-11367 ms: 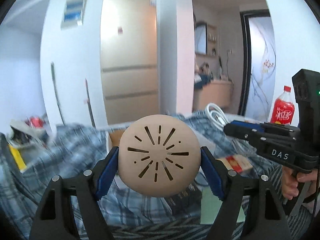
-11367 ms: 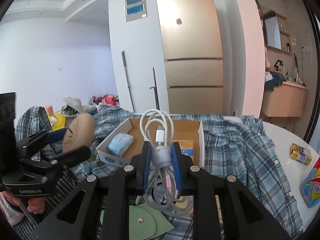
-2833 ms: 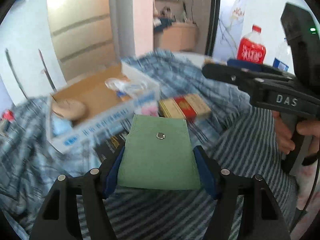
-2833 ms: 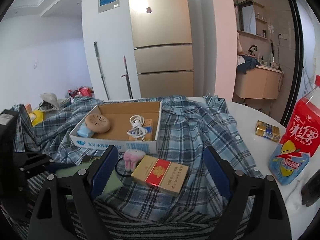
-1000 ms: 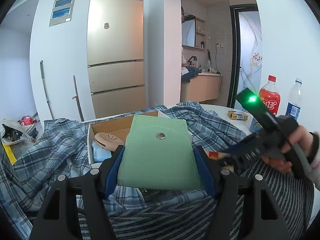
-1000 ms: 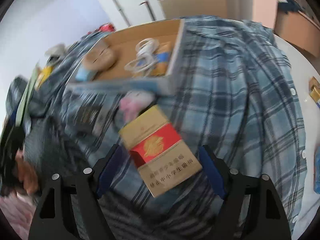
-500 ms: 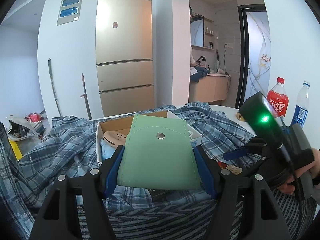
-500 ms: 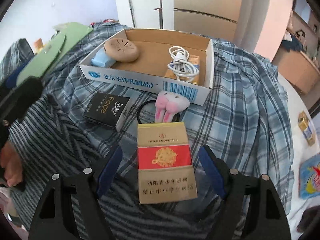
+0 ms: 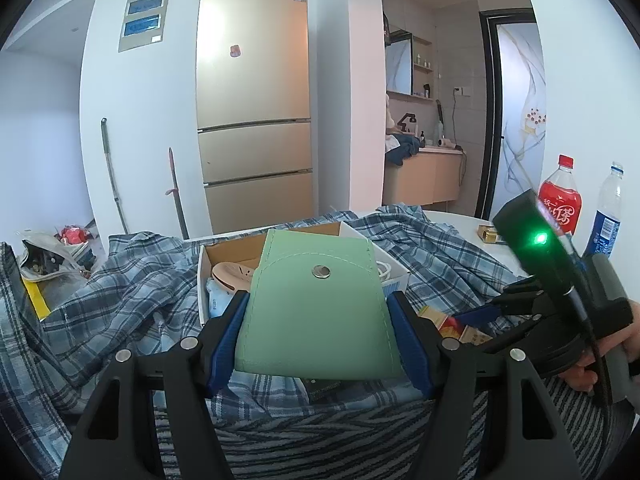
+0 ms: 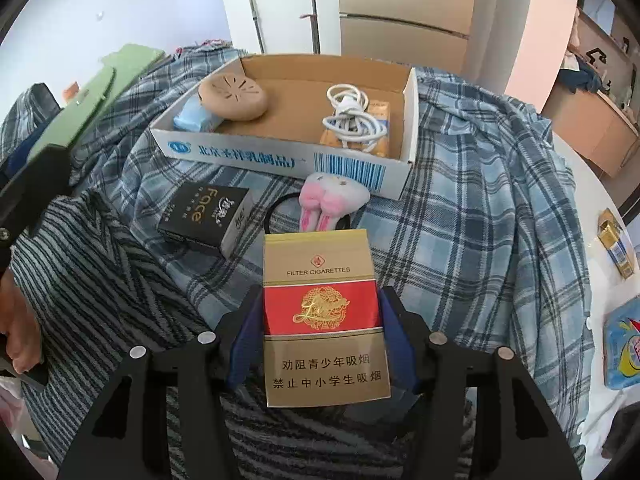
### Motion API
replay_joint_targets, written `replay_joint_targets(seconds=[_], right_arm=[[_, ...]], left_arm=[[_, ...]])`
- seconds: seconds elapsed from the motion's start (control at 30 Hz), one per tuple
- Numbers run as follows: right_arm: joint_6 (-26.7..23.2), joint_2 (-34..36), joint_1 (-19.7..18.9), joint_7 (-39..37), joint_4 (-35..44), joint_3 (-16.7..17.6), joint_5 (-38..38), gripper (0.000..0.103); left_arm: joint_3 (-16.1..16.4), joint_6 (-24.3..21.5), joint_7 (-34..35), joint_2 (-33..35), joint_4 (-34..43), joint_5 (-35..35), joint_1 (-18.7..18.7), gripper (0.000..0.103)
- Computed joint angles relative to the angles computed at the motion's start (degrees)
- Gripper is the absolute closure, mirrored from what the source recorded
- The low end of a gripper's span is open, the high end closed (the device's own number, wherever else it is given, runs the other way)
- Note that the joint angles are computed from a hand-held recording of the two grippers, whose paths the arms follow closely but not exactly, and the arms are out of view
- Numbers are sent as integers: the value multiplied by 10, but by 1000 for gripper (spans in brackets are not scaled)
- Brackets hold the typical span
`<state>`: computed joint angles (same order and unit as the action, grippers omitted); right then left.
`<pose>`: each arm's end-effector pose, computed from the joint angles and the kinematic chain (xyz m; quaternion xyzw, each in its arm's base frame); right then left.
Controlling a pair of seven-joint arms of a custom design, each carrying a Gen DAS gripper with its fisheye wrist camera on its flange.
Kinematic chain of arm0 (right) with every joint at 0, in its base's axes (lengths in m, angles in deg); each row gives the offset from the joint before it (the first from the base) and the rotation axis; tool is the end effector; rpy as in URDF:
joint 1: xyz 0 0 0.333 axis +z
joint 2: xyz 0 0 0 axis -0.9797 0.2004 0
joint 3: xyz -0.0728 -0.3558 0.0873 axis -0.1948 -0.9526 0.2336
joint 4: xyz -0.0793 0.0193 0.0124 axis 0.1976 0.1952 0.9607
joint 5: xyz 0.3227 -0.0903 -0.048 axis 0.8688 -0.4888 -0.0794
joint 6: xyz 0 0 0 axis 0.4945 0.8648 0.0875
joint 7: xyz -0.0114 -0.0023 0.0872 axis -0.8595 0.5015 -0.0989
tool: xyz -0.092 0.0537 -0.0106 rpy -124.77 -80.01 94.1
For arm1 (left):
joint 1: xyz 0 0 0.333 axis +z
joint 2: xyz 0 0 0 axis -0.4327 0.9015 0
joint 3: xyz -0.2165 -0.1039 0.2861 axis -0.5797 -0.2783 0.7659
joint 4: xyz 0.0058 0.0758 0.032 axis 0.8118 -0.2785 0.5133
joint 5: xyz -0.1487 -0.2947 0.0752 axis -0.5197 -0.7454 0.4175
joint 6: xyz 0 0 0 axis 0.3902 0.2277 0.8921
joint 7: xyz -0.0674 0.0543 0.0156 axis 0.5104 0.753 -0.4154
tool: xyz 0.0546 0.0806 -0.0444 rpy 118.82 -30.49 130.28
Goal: Organize soft objects
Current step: 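Lower the right gripper onto the red-gold cigarette pack and close it while the left gripper holds the pouch, then lift the cigarette pack with the right gripper while the left gripper lifts the green pouch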
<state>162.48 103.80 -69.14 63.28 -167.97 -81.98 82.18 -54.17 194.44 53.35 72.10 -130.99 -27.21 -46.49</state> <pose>0.6910 0.0984 0.4788 -0.7498 0.6022 -0.1457 0.2320 0.6428 -0.2926 0.4966 -0.4377 0.7176 -0.4619 0.2831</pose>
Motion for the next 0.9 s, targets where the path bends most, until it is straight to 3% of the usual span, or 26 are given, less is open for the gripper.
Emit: replay_joint_targets(seconds=[0.13, 0.27, 0.43, 0.57, 0.9], right_arm=[[62, -19, 7, 13, -33, -4, 4, 47], [150, -33, -16, -11, -64, 36, 66, 47], [272, -43, -25, -56, -101, 75, 98, 47], [354, -52, -33, -76, -131, 103, 101, 47], [389, -55, -8, -45, -137, 79, 71, 47]], left_arm=[[41, 17, 3, -3, -9, -23, -34, 32], [92, 48, 25, -8, -29, -66, -80, 32], [126, 81, 71, -10, -47, -131, -117, 32], [135, 97, 104, -12, -55, -181, -131, 32], [175, 105, 209, -7, -48, -316, -186, 32]])
